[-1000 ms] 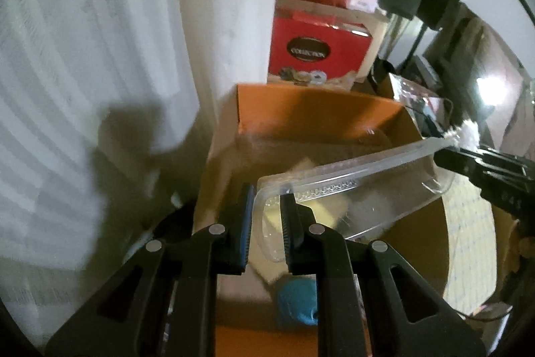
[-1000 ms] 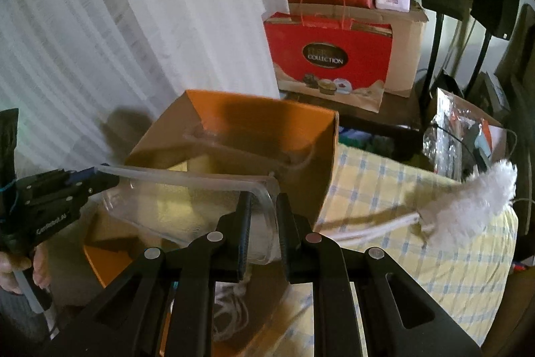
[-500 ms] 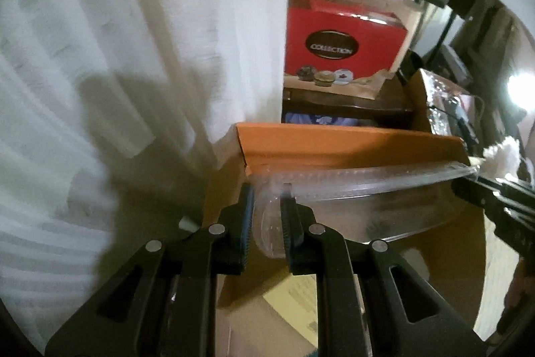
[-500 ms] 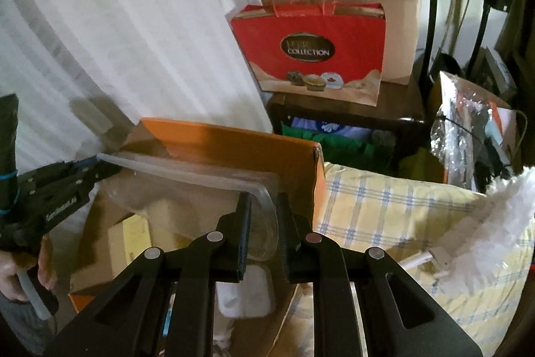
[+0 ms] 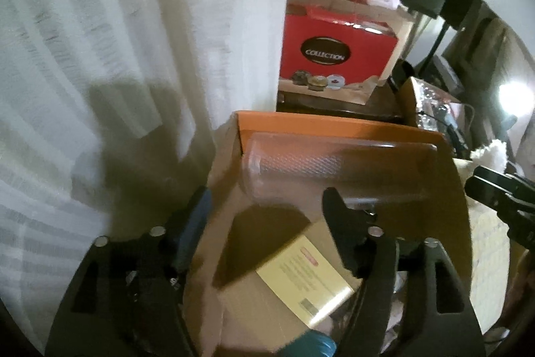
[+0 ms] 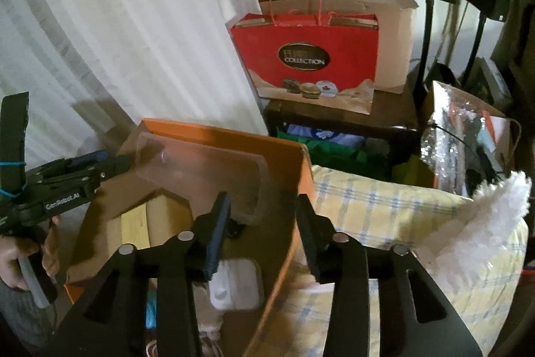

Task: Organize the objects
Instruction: 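Open both tools to drop the clear containers into the orange box, then withdraw both tools and move them toward the white feather duster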

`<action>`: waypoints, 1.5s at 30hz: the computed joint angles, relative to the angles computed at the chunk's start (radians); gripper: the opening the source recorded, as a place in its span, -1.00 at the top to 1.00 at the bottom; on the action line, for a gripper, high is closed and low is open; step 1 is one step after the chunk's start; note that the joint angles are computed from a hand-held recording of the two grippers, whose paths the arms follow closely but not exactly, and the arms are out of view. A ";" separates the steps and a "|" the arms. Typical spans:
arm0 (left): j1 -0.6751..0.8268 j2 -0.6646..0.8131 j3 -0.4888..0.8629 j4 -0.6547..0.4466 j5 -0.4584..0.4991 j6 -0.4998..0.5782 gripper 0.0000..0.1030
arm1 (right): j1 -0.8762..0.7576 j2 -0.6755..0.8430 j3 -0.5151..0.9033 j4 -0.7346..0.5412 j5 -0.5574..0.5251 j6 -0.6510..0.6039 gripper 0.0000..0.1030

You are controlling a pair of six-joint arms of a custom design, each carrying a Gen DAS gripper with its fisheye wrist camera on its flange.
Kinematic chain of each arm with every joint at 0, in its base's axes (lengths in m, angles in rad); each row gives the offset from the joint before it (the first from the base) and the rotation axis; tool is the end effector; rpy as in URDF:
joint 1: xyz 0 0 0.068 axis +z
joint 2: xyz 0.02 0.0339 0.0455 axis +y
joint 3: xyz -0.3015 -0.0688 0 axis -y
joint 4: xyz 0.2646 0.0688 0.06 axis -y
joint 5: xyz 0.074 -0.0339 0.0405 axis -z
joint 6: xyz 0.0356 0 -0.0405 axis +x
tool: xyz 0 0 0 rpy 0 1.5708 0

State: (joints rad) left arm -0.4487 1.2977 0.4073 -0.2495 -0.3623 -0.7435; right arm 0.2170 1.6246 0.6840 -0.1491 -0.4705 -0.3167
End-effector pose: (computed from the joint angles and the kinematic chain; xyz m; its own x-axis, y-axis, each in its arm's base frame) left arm 0.1826 -0.0739 0.1384 -0.7869 -0.3236 -0.5254 -0.3537 0.9342 -0.0457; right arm 0.2793 0.0781 0.1424 -0.6991 -0.4384 -0.5649 -0.6466 0.7248 0.2378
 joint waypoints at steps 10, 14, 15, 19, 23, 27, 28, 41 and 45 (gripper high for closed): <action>-0.249 -0.044 0.030 -0.070 -0.049 -0.187 -0.61 | -0.157 -0.147 -0.080 -0.080 -0.020 -0.124 -0.32; -0.338 -0.027 0.047 -0.048 -0.042 -0.251 -0.62 | -0.239 -0.190 -0.099 -0.126 -0.037 -0.196 -0.53; -0.358 -0.018 0.055 -0.048 -0.048 -0.265 -0.69 | -0.255 -0.197 -0.100 -0.135 -0.039 -0.210 -0.57; -0.433 0.007 0.078 -0.013 -0.071 -0.307 -0.85 | -0.335 -0.238 -0.122 -0.156 -0.023 -0.274 -0.65; -0.504 0.046 0.137 -0.041 -0.131 -0.348 -0.93 | -0.438 -0.278 -0.136 -0.187 -0.051 -0.354 -0.71; -0.555 0.102 0.203 -0.078 -0.165 -0.372 -0.93 | -0.535 -0.266 -0.125 -0.214 -0.077 -0.431 -0.85; -0.573 0.117 0.218 -0.087 -0.177 -0.383 -0.93 | -0.548 -0.259 -0.121 -0.216 -0.079 -0.441 -0.96; -0.632 0.328 0.394 -0.054 -0.141 -0.362 -0.93 | -0.733 -0.158 -0.043 -0.253 -0.118 -0.553 -0.99; -0.642 0.409 0.456 -0.029 -0.123 -0.347 -0.93 | -0.777 -0.096 0.004 -0.254 -0.122 -0.562 -0.99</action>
